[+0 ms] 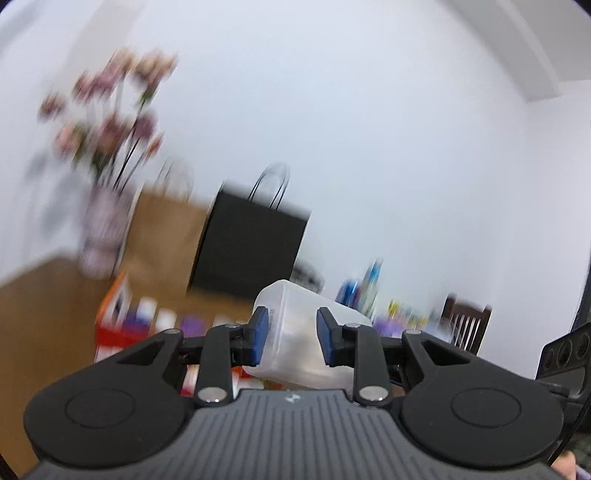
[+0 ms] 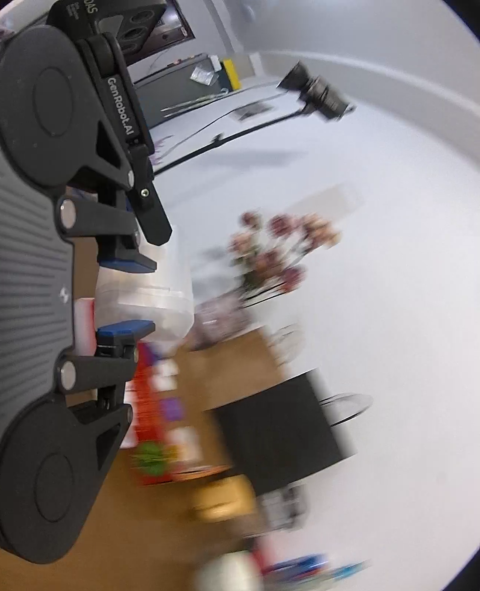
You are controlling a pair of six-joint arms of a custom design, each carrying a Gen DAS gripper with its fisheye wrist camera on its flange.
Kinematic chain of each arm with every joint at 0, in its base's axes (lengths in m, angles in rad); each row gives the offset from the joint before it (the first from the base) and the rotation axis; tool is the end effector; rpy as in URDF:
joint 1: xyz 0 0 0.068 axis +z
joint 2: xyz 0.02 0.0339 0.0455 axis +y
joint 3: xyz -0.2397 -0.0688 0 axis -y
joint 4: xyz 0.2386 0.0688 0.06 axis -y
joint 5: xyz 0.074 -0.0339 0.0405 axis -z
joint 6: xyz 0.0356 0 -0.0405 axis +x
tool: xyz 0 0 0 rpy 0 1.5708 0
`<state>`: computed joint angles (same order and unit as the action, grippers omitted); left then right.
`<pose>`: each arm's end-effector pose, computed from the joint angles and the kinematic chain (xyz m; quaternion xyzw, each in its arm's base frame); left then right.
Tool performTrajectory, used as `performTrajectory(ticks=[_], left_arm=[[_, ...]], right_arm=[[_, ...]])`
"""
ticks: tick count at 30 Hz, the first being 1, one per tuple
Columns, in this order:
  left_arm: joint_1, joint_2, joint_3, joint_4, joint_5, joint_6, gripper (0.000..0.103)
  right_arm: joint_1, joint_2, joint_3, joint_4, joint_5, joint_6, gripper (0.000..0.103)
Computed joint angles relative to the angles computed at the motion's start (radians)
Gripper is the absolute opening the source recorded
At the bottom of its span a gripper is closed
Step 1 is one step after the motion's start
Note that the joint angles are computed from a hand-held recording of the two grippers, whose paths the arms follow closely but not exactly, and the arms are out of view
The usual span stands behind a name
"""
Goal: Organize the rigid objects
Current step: 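Lift and carry the clear container with the right tool into the box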
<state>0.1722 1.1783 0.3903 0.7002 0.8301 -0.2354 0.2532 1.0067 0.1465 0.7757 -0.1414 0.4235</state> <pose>0.2378 0.0147 0.1995 0.1301 0.7160 -0.3167 0.6083 0.1941 0.0554 0.1651 0.0148 0.7359 0.2731 0.6194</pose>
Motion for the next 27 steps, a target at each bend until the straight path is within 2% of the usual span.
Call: performTrajectory(ticks=[3, 6, 10, 15, 18, 23, 27], left_arm=[[-0.060, 0.047, 0.070, 0.074, -0.035, -0.044, 0.028], [-0.122, 0.135, 0.160, 0.123, -0.085, -0.073, 0.029], [-0.172, 0.252, 0.321, 0.083, -0.131, -0.066, 0.029], [-0.204, 0.493, 0.686, -0.159, -0.150, -0.028, 0.029], [-0.210, 0.654, 0.940, -0.349, -0.150, 0.020, 0.029], [-0.227, 0.937, 1.379, -0.688, -0.177, 0.090, 0.029], [-0.261, 1.149, 1.708, -0.933, -0.244, 0.128, 0.029]], right_arm=[[-0.055, -0.013, 0.094, -0.049, -0.023, -0.051, 0.027], [-0.105, 0.042, 0.183, -0.055, -0.052, -0.090, 0.027], [-0.191, 0.200, 0.352, -0.081, -0.133, -0.097, 0.027], [-0.302, 0.449, 0.674, -0.281, -0.271, -0.087, 0.027], [-0.347, 0.624, 0.896, -0.420, -0.340, -0.089, 0.027], [-0.377, 0.884, 1.230, -0.655, -0.381, -0.123, 0.027], [-0.405, 1.135, 1.555, -0.885, -0.445, -0.131, 0.027]])
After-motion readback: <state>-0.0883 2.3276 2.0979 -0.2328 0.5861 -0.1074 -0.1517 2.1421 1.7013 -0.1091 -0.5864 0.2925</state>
